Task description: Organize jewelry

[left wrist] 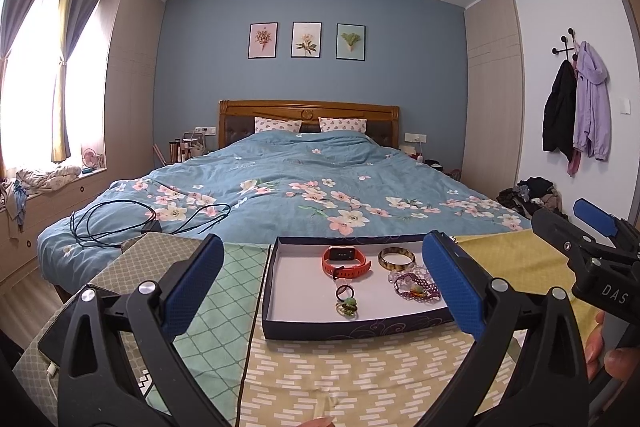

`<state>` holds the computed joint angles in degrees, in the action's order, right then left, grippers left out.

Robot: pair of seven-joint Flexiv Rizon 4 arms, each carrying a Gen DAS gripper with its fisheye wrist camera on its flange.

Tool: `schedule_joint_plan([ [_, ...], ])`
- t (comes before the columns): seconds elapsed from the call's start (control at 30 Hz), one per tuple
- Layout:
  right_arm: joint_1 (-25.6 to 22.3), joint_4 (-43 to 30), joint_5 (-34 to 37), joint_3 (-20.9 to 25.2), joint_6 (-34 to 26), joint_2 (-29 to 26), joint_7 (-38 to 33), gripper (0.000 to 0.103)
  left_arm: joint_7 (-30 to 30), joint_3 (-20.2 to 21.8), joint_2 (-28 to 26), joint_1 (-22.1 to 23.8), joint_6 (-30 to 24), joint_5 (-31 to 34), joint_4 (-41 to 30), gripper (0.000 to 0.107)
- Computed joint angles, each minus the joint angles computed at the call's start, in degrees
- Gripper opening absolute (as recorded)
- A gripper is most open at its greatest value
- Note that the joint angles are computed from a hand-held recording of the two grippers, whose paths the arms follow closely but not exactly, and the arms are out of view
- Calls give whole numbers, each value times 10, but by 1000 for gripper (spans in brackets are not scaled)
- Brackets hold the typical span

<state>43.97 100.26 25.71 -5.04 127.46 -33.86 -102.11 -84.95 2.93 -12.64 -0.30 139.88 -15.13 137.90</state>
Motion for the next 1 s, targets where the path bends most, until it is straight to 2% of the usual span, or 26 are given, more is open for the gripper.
schedule_joint_plan([
  [0.77, -4, 4, -6, 1, -6, 3, 3, 96, -3, 1, -5, 4, 6, 4, 0, 98],
  [1.0, 2, 3, -4, -13, -25, 5, 2, 96, 21, 0, -14, -5, 11, -8, -4, 98],
])
